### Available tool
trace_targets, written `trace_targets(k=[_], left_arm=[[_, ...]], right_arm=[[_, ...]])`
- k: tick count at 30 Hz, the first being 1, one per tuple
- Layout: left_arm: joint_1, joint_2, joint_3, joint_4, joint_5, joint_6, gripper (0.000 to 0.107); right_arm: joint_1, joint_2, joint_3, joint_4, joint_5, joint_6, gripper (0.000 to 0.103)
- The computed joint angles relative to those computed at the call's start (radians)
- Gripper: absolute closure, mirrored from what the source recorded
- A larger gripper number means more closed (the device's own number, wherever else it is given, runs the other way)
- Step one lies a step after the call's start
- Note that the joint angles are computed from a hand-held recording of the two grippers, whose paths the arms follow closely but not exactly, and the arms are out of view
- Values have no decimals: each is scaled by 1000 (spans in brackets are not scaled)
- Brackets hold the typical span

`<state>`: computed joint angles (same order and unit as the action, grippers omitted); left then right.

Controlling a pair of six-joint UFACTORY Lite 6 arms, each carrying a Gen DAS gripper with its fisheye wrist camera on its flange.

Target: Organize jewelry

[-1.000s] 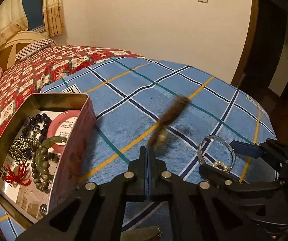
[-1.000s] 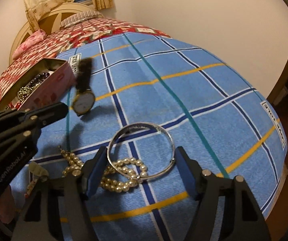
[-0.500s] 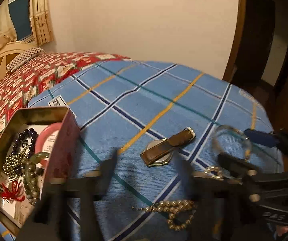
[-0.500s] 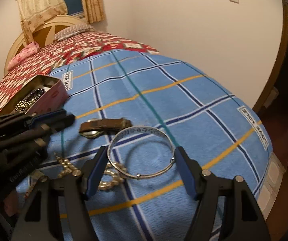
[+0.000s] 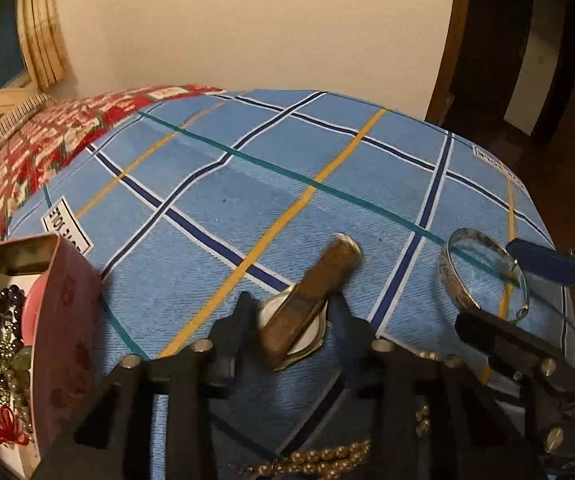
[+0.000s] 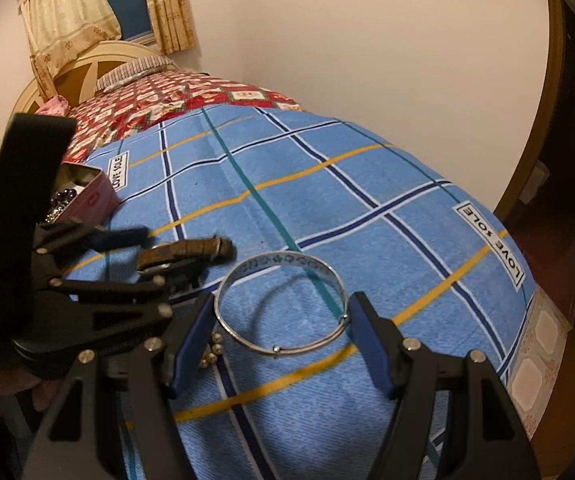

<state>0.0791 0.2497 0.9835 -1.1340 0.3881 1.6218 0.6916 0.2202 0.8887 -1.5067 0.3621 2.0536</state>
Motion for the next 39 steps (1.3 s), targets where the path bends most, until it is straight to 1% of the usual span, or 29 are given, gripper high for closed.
trace_targets(k=[1, 5, 7, 10, 11, 13, 17, 19, 24, 27, 31, 36, 39], left_arm=[[3, -14, -19, -24, -2, 26, 69], [54, -53, -63, -73, 46, 79, 69], [84, -97, -101, -103, 61, 114, 69], [151, -172, -138, -135, 109, 163, 70], [164, -176, -131, -133, 119, 160, 70], [217, -208, -121, -94, 170, 118, 70], [297, -270, -116, -78, 213, 114, 70], [361, -282, -92, -56, 263, 95, 70], [481, -247, -7, -21, 316, 57, 70], [541, -232, 19, -37, 316, 77, 70], [594, -166, 82, -24, 307, 65, 70], [641, -97, 133, -27, 292, 72, 69], [657, -64, 157, -34, 287, 81, 69]], right_arm=[[1, -3, -1, -5, 1, 5, 32], [13, -11, 2, -17, 4, 13, 32], [21, -5, 17, -6, 5, 0, 32], [37, -1, 39, 25, 17, -36, 32], [42, -1, 49, 37, 20, -52, 32], [53, 1, 70, 62, 33, -86, 32], [81, 24, 142, 115, 49, -163, 32], [95, 51, 192, 132, 55, -199, 32], [125, 147, 350, 182, 45, -297, 32], [143, 215, 454, 218, 38, -363, 32], [171, 301, 589, 277, 34, -460, 32], [198, 437, 795, 407, 37, -637, 32], [208, 496, 884, 477, 42, -725, 32]])
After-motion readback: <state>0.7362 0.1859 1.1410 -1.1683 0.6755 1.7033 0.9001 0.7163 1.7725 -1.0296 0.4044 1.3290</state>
